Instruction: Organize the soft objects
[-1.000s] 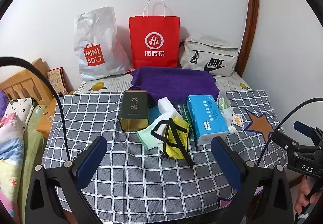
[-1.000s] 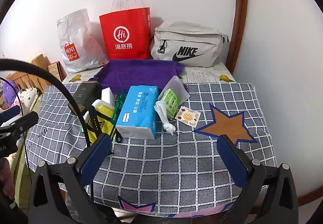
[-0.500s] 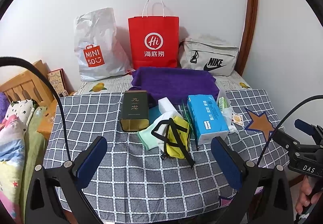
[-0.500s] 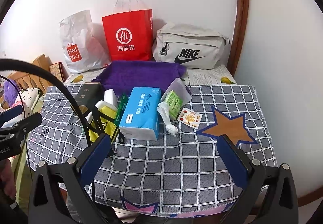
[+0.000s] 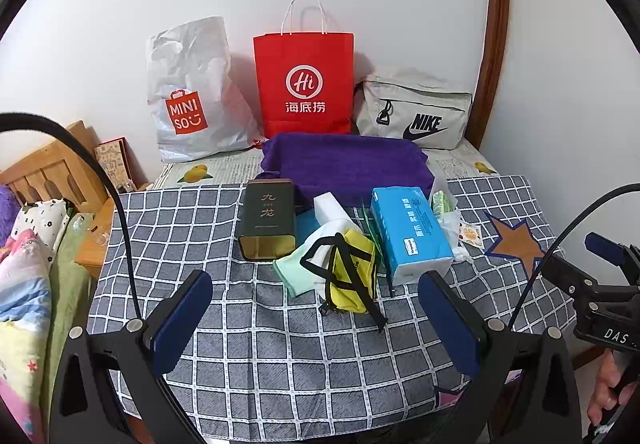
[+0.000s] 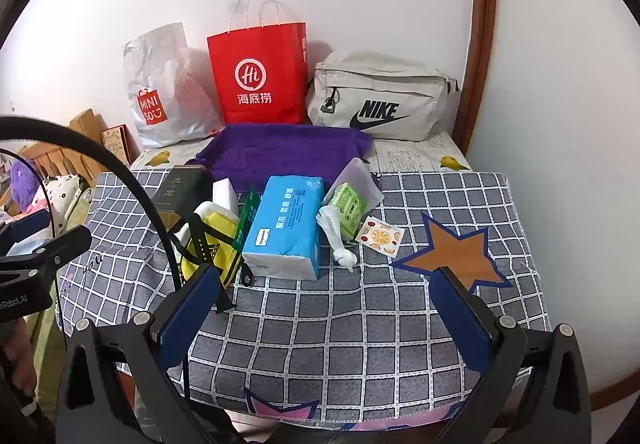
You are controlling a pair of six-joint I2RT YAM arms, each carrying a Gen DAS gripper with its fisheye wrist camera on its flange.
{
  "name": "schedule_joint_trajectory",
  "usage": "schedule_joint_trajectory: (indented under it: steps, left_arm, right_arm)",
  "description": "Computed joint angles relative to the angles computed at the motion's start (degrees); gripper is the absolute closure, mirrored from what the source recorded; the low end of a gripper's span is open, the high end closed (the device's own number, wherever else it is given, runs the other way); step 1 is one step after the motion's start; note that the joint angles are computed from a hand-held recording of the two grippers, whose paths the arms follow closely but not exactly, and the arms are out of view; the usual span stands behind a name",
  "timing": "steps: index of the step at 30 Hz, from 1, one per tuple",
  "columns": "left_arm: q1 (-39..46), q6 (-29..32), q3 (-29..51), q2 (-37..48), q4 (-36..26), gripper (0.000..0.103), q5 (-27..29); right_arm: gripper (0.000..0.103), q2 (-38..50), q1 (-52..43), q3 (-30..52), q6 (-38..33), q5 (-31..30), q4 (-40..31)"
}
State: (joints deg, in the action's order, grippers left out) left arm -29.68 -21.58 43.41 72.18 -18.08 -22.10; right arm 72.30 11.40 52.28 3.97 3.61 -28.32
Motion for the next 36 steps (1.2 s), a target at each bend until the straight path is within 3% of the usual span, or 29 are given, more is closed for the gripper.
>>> schedule_joint_trajectory:
  steps: [36]
  left_arm:
    - [-0.1, 0.9, 0.0, -0.3, 0.4, 0.0, 1.7]
  right_arm:
    - [0.0, -0.7, 0.4, -0.7, -0.2, -0.5, 0.6]
